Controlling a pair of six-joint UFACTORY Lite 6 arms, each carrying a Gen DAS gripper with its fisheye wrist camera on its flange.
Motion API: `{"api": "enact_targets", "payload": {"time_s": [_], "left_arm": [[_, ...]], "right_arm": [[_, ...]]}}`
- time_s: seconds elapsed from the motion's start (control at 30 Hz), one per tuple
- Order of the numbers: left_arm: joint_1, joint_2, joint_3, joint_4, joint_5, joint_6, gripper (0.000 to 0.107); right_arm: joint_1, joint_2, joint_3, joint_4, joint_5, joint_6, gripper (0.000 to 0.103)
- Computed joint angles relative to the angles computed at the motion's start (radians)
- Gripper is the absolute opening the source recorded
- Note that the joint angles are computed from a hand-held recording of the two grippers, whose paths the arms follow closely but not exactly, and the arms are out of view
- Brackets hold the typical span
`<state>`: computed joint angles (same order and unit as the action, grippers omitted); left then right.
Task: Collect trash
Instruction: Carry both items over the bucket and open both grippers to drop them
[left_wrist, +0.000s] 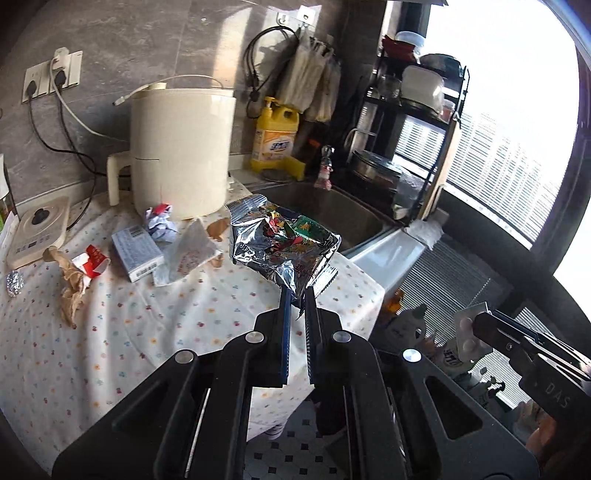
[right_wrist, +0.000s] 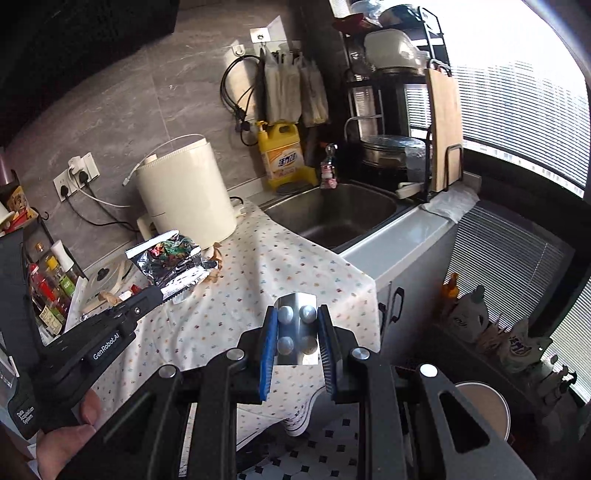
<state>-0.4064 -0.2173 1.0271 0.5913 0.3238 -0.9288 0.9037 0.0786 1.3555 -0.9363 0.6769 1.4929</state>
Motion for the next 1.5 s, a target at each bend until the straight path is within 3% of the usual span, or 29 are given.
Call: {"api": "enact_targets", "payload": {"time_s": [0.27, 0.67, 1.07, 1.2, 1.3, 1.4, 1.5], "left_arm": [[-0.226, 0.220, 0.148, 0.210, 0.028, -0.266, 0.008], [-0.468, 0.615, 0.480, 0.179, 0.027, -0.288, 0.008], [-0.599, 1.031, 0.837, -0.144, 0.016, -0.022, 0.008], [-0.620, 1.163, 0.964, -0.328, 0.024, 0.149, 0.008], [-0.619, 1.268, 1.074, -0.566, 0.043, 0.373, 0.009], [-0.612, 1.398, 1.243, -0.716, 0.135, 0.512, 0.022], [-0.624, 1.401, 1.238, -0.662, 0.131, 0.465, 0.046]], "right_arm": [[-0.083, -0.263, -0.283, 0.001, 0.029, 0.045, 0.022], [-0.295, -0.645, -0.645, 0.126, 0.055, -0.080, 0.022], [-0.734, -0.995, -0.980, 0.491, -0.036, -0.567, 0.022], [-0.897, -1.039, -1.055, 0.630, -0.080, -0.767, 0.022], [-1.005, -1.056, -1.099, 0.728, -0.107, -0.905, 0.022], [-1.073, -1.087, -1.138, 0.793, -0.109, -1.002, 0.022], [-1.126, -1.092, -1.165, 0.851, -0.122, -1.088, 0.022]]}}
